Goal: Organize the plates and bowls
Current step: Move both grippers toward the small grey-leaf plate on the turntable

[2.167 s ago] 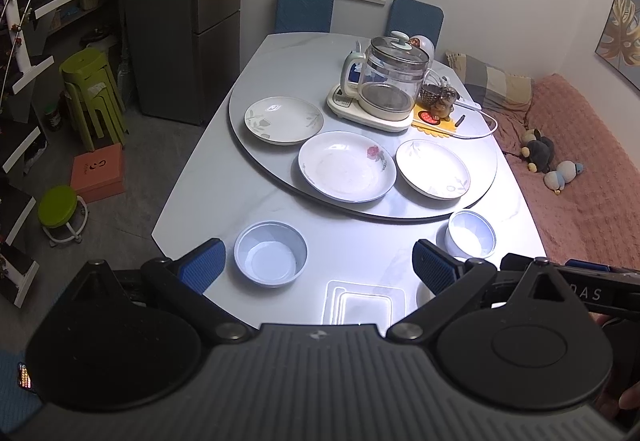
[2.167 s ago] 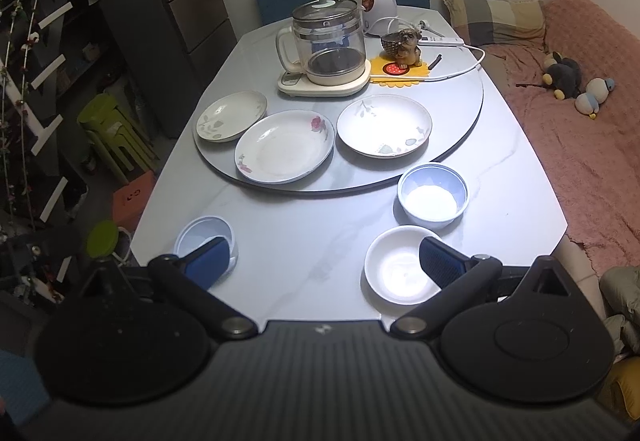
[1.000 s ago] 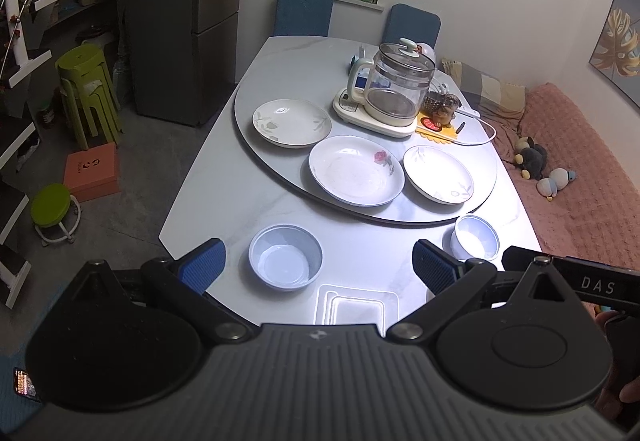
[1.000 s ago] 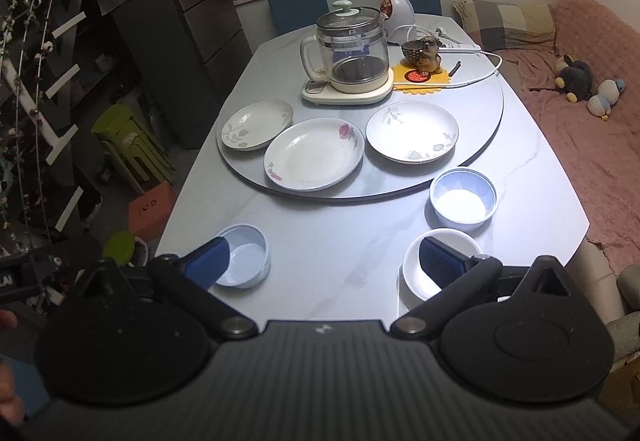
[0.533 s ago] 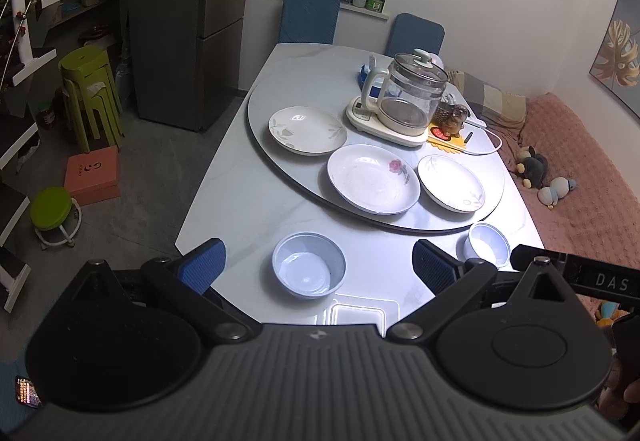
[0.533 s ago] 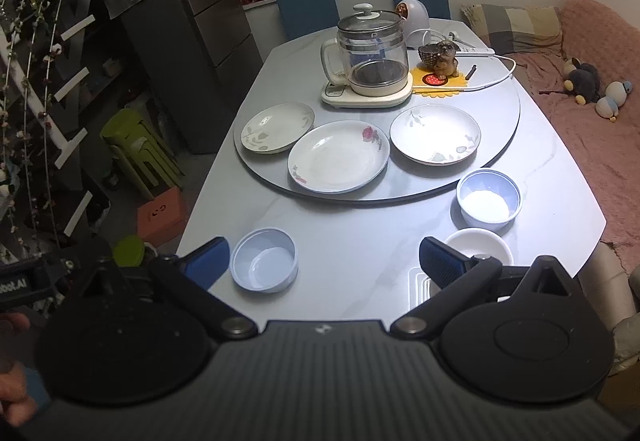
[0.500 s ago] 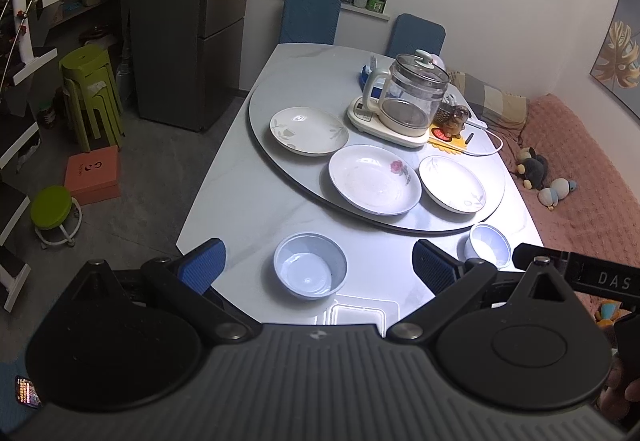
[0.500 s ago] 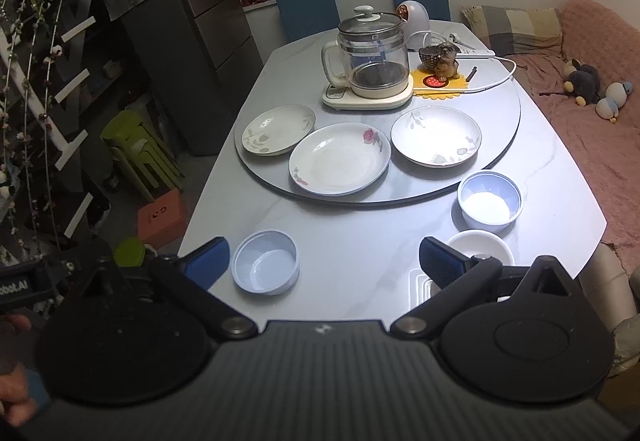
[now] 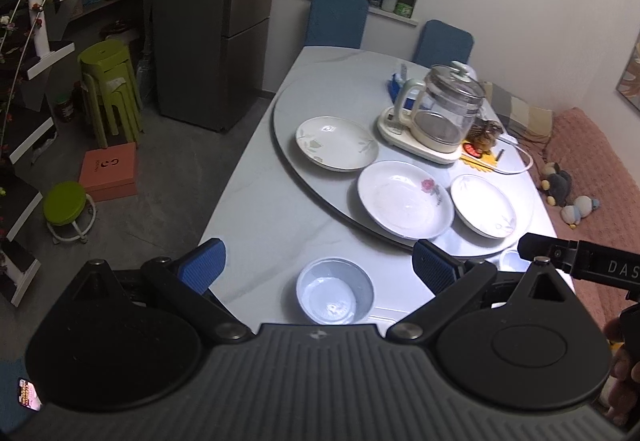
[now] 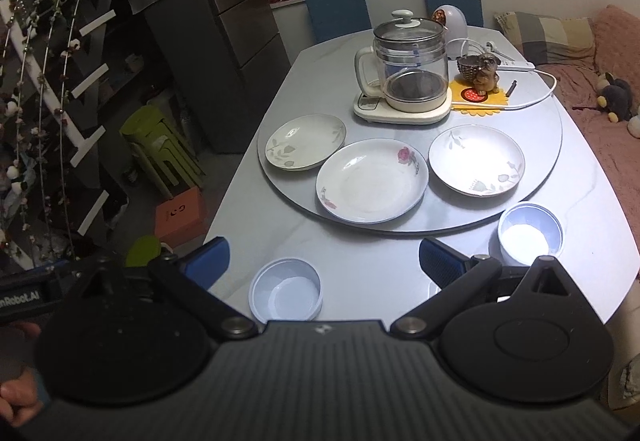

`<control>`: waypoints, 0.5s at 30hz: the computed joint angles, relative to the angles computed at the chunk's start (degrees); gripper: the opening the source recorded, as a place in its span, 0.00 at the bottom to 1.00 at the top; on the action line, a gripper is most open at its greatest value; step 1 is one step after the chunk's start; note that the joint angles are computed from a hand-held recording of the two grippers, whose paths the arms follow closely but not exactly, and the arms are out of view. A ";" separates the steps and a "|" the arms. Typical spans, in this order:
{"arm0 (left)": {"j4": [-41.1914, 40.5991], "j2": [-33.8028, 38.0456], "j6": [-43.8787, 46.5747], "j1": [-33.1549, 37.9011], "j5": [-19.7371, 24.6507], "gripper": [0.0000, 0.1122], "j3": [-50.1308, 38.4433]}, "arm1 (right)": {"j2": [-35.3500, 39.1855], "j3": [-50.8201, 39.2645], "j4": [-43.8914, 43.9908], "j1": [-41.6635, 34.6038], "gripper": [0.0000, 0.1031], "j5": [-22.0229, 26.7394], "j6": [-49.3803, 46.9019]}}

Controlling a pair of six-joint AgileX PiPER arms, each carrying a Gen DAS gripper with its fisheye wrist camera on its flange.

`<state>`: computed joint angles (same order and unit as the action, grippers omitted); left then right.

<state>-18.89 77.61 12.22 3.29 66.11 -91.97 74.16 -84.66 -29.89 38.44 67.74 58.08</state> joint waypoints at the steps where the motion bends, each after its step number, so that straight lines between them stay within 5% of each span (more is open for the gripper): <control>1: 0.77 1.45 -1.32 -0.51 -0.41 0.90 -1.16 | 0.81 -0.55 2.08 -2.30 1.00 -1.38 -2.46; 7: 5.93 10.36 -8.98 -4.03 -3.85 0.90 -7.83 | 7.37 -5.06 12.58 -13.75 0.96 -7.32 -16.70; 15: 9.15 26.28 -14.63 -6.03 -2.05 0.90 -22.57 | 18.77 -14.83 20.24 -22.32 0.96 -8.75 -29.18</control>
<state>-9.74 103.88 -2.41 -2.74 64.07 -114.54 92.93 -99.50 -9.66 16.12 58.99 28.90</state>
